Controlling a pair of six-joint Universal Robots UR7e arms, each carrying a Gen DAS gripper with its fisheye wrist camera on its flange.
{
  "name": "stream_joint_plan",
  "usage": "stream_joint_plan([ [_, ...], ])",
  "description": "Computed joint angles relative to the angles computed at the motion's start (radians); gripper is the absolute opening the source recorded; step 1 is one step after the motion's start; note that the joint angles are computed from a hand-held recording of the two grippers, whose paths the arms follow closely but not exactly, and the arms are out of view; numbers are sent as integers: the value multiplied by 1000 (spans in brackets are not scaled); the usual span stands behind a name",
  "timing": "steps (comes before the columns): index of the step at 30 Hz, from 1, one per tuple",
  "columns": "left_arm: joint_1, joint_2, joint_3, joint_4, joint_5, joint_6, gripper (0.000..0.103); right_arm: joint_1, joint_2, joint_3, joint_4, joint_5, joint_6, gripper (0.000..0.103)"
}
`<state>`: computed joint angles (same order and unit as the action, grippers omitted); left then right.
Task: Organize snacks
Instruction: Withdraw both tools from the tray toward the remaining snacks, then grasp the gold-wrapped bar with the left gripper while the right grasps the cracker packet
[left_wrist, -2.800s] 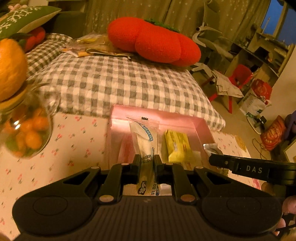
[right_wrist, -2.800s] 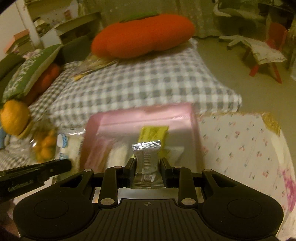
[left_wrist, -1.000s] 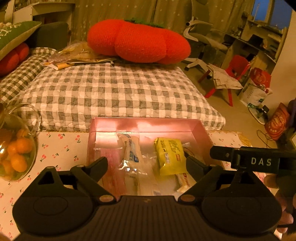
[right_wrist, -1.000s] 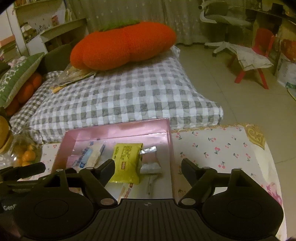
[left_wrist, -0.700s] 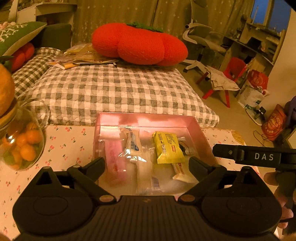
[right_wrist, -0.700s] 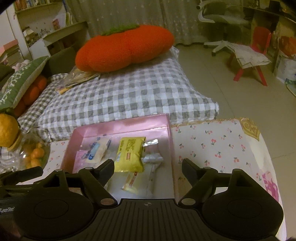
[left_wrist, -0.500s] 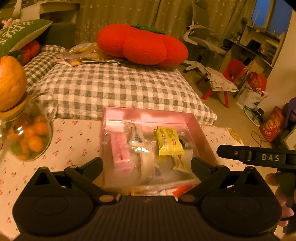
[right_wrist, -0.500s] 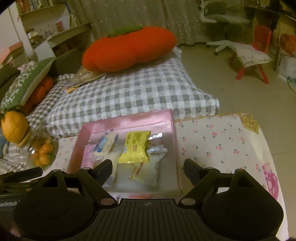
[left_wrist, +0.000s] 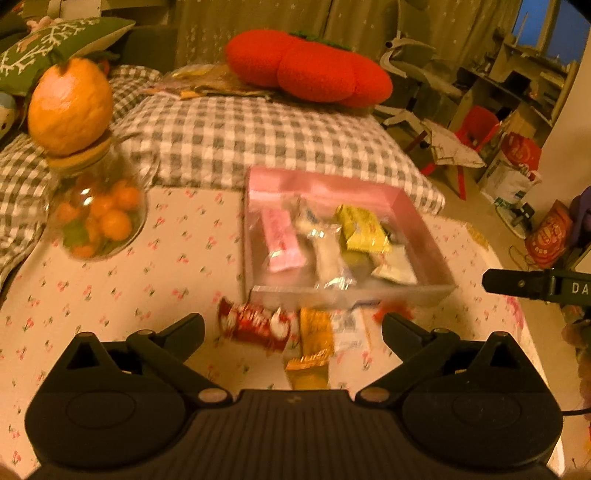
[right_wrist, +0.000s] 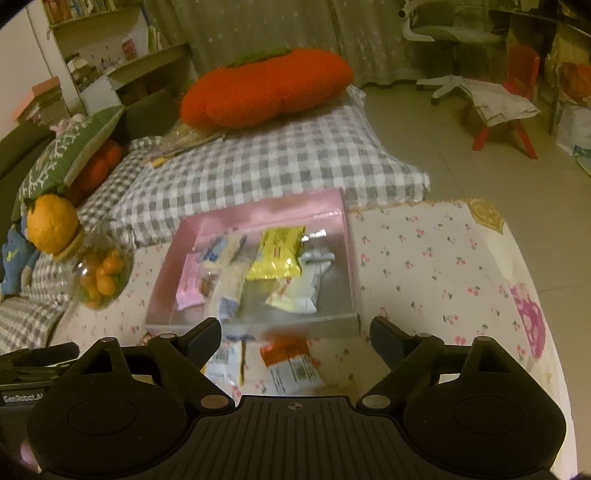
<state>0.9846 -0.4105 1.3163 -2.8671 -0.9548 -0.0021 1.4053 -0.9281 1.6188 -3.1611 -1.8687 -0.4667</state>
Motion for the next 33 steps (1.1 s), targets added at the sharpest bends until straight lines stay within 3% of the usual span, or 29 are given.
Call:
stream_joint_plan([
  [14, -10, -41, 115, 54, 16, -121, 103, -16, -19, 128, -72, -51, -75, 93],
  [26, -8, -28, 138, 104, 29, -165, 103, -57, -8, 147, -60, -100, -94, 93],
  [33, -10, -8, 135, 139, 52, -175, 102, -69, 20, 144, -67, -162, -168, 93],
])
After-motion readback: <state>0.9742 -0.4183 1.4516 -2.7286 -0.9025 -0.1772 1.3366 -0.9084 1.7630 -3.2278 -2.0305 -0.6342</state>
